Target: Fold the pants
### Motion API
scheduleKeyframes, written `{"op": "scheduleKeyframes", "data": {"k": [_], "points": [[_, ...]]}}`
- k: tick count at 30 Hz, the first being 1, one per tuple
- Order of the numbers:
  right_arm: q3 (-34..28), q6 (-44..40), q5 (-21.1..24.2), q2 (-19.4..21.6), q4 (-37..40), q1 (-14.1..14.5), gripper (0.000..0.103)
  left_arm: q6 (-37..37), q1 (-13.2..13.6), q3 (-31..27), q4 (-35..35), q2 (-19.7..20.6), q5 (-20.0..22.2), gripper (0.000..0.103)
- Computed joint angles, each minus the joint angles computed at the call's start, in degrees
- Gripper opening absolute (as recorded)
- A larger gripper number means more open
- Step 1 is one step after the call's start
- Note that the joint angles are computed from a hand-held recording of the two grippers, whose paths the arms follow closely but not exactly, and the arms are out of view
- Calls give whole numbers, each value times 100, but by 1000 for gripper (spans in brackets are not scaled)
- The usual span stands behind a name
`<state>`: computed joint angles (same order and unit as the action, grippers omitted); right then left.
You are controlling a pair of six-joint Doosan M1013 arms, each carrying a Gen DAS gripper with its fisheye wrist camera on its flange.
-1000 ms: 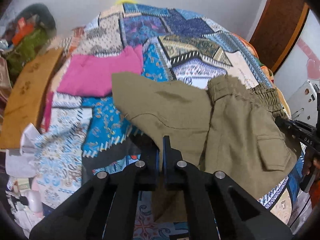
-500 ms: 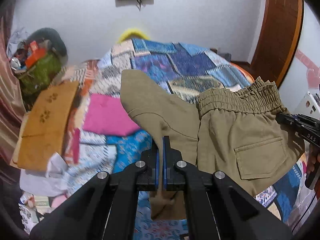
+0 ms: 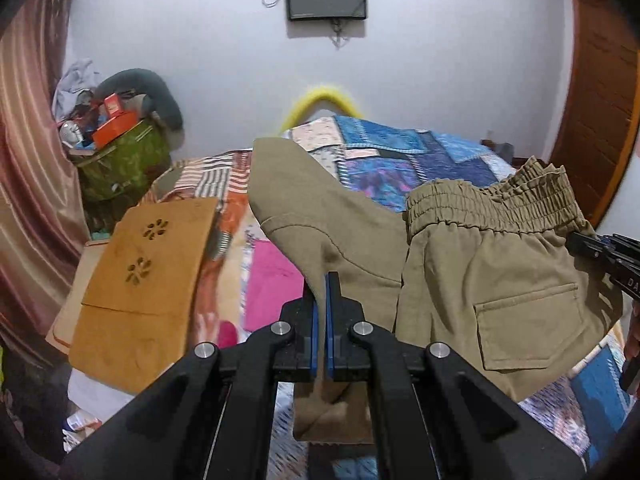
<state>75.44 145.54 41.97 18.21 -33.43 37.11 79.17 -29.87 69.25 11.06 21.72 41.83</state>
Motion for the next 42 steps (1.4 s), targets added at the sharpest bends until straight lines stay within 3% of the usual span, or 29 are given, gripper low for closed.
{"op": "scheduleKeyframes", "data": {"k": [7, 16, 22, 25, 33, 34, 35, 36, 37, 42], "points": [[-698, -511, 5, 630, 471, -190, 10, -145, 239, -638, 277, 653, 252, 3], [-1467, -1233, 351, 1391, 1303, -360, 10, -19, 473, -1363, -2, 1500, 669, 3], [-1645, -1637, 646, 1666, 1993, -456, 10, 78, 616, -1645, -482, 1914, 1278, 3], [-1577, -1684, 678, 1680, 1958, -446, 11, 45, 653, -1744, -573, 2046, 1641, 6], [-1535, -1859, 1016, 1591, 2037, -436, 28, 3, 803, -1608, -908, 1976, 1870, 21], [-1512, -1816, 1080, 1561, 1988, -414, 36, -50, 803, -1581, -848, 1947, 1883, 28], [-1546, -1799, 1168, 1579, 1952, -407, 51, -178, 775, -1546, -663, 1914, 1900, 35], [-1577, -1763, 1307, 1584, 1885, -388, 57, -314, 725, -1439, -355, 1835, 1855, 46], [-1563, -1739, 1368, 1560, 1811, -370, 60, -287, 706, -1384, -254, 1791, 1810, 51], [-1379, -1624, 1390, 1326, 1627, -278, 60, -71, 582, -989, 66, 1404, 1678, 52]]}}
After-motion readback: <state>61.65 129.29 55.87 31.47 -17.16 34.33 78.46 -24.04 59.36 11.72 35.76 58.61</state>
